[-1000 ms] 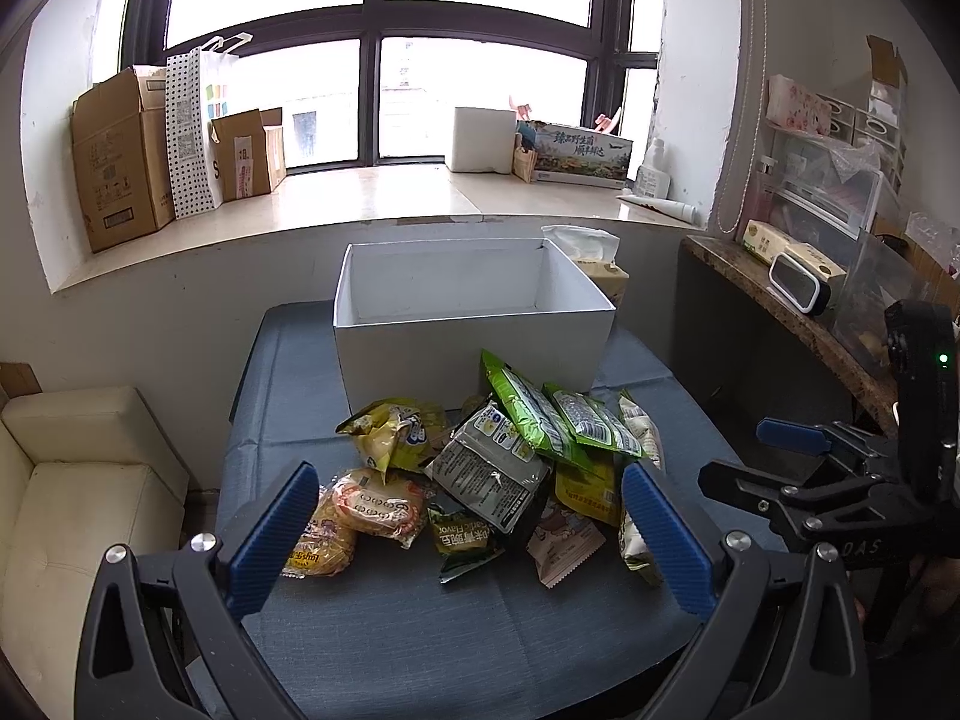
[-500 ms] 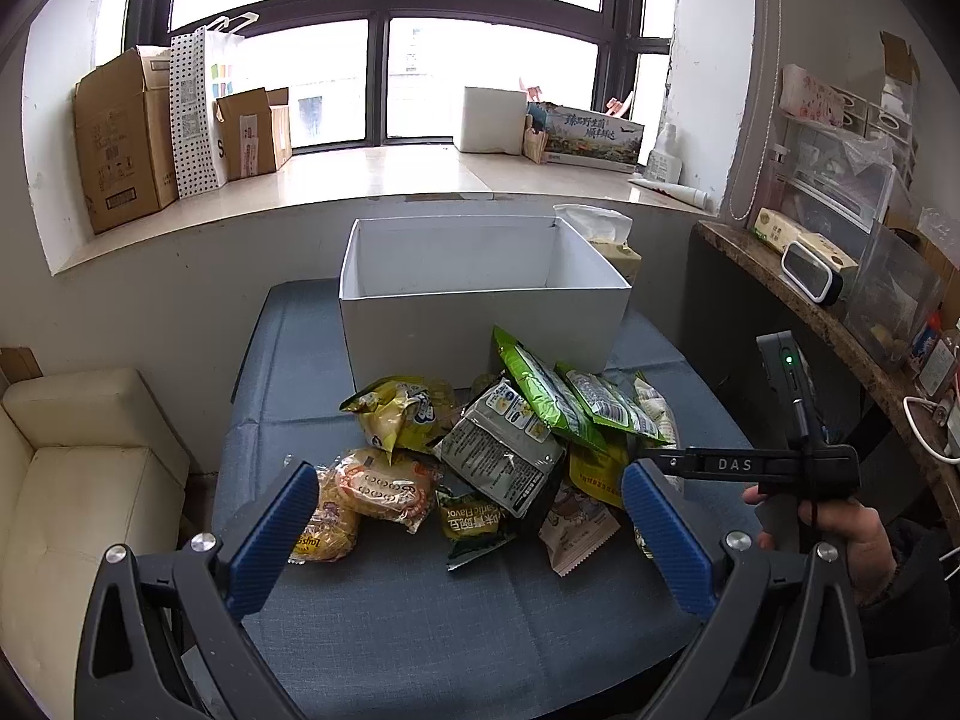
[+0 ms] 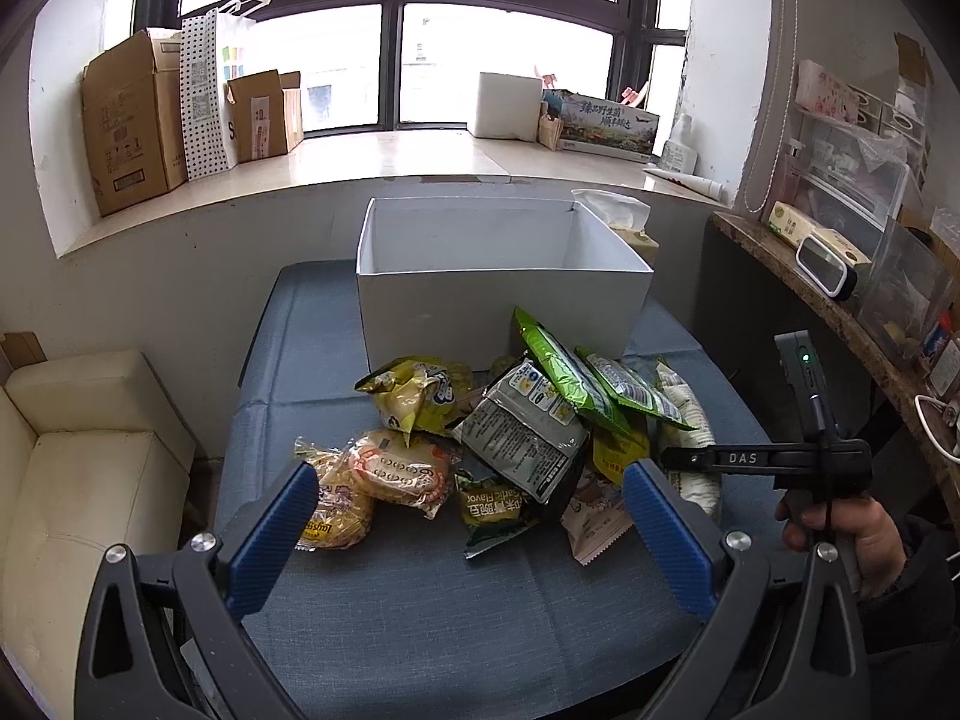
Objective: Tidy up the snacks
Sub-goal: 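Grasp the large white-and-green snack bag with the right gripper, then grasp the round yellow biscuit pack with the left gripper while the right holds the bag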
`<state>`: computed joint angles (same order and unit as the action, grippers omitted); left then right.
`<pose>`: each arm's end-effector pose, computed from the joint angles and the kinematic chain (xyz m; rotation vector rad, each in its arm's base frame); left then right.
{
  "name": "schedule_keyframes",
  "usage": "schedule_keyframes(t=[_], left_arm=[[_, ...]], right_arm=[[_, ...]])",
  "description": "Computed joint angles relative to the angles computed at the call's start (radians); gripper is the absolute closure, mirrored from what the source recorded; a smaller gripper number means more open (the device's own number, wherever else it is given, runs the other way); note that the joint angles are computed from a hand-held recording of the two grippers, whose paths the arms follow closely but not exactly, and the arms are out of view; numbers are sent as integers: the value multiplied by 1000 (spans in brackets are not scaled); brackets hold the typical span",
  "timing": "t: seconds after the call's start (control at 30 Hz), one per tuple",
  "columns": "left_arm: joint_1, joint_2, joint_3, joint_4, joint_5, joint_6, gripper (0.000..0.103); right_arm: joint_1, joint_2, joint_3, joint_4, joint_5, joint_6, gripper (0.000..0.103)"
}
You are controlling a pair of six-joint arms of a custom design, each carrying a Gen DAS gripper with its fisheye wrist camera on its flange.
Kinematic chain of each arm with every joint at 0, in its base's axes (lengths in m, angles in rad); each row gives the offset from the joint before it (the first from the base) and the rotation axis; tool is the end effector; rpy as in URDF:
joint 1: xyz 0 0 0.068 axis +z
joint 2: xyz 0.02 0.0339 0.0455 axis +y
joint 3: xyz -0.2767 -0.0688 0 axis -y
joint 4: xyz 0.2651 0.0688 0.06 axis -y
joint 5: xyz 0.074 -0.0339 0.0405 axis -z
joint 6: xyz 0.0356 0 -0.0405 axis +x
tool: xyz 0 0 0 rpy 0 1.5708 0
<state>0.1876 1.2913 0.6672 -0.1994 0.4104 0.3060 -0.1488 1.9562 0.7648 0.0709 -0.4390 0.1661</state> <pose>0.2643 0.0357 0.1950 0.3253 2.2982 -0.2453 0.3228 -0.0331 0.0502 0.2804 2.6253 0.5934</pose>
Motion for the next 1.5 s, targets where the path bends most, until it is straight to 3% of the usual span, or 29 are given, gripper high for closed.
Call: schedule_keyframes(t=[0.2,0.4,0.67,0.83,1.07,1.1,1.17,1.5], left_arm=[[57,104,15,45,45,20,0],[117,253,55,97,80,74,0],[136,447,136,139,2,230,0],[115,660,300,86,-76,293,0],[95,812,417,89,-153,261,0],[100,820,426,82,-137,255,3],[111,815,416,95,-106,259,17],[146,678,271,137,-133,299,18]], right_arm=[[-80,-173,-128,-12,-7,-53,66],[-238,-398,-251,-91,-116,-128,66],[-257,-590,-314,-160,-158,-179,66],[-163,-556,-298,-108,-121,-121,66],[-128,-553,-303,-99,-108,-109,66],[-127,-552,-304,-99,-107,-108,66],[-125,-551,-306,-98,-108,-109,66],[-95,-529,-288,-101,-108,-126,66]])
